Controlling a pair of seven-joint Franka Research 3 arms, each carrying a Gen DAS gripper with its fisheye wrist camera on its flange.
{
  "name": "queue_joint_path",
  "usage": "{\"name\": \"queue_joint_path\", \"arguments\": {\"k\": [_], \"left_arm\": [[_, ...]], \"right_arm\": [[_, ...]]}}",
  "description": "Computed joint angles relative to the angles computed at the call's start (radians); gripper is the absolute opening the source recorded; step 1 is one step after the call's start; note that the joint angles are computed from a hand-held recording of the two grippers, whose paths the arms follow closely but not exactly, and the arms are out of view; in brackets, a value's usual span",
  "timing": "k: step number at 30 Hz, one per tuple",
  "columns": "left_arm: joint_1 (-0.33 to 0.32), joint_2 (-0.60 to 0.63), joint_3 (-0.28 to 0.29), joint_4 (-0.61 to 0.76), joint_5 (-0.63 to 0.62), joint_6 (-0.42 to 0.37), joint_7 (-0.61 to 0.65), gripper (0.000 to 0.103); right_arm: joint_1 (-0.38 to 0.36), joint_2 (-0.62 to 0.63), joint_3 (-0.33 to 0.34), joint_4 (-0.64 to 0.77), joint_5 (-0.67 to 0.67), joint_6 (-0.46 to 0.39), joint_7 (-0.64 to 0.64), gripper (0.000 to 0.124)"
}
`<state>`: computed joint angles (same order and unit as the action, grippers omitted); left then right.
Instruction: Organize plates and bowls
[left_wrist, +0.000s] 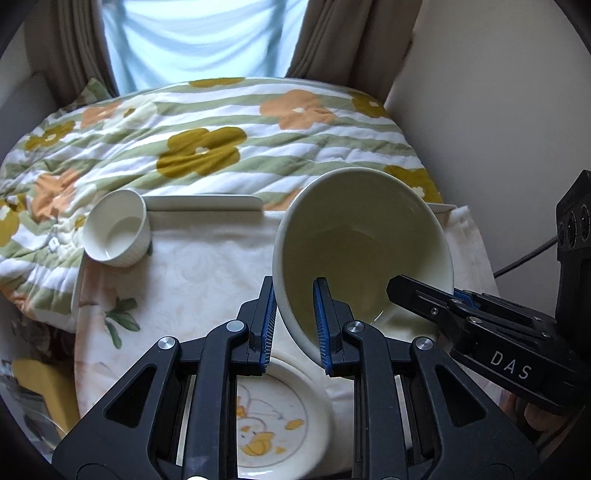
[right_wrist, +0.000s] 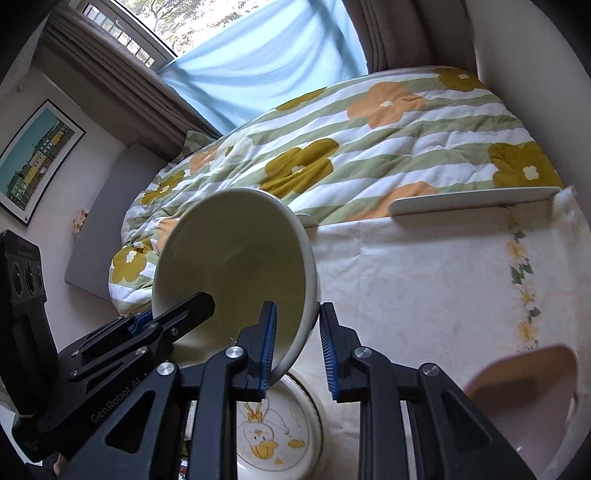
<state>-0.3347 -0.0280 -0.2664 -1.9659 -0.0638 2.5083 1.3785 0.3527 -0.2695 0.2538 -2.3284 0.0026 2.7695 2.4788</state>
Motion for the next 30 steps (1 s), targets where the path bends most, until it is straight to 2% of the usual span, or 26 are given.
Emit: {"name": "queue_joint_path", "arguments": {"k": [6,10,14,21,25,30], "left_arm": [[-0.075,-0.028,-0.059,-0.031,0.027,0.011,-0.096,0.017],[-0.128,-0.021,-0.083,-0.041,0.012,0.01,-0.138,0.017],[-0.169,0.006,-0.105,-0.03,0.05,-0.017,-0.178,0.017],[-0.204,0.086,-0.12,0.01,0.073,-0.074,-0.174,0.017],[-0.207,0.137,-0.122,0.037,0.077,-0.091,-0.151,0.017],[-0.225,0.203,-0.122,0.089,0.167,-0.131,-0.148,0.017]], "right_arm": [[-0.008,-0.303,-0.006,-0.243,0.06,-0.046,0.004,0.022],[-0.011,-0.501,-0.008,-0.366,0.105,-0.139,-0.015,0.022],[-0.012,-0.619,-0.018,-0.444,0.148,-0.211,-0.039,0.022],[-0.014,-0.684,-0.019,-0.529,0.21,-0.247,-0.047,0.022],[-0.011,-0.672,-0.029,-0.551,0.235,-0.256,-0.051,0.022],[-0.018,-0.632,-0.029,-0.567,0.252,-0.238,-0.049,0.022]]}}
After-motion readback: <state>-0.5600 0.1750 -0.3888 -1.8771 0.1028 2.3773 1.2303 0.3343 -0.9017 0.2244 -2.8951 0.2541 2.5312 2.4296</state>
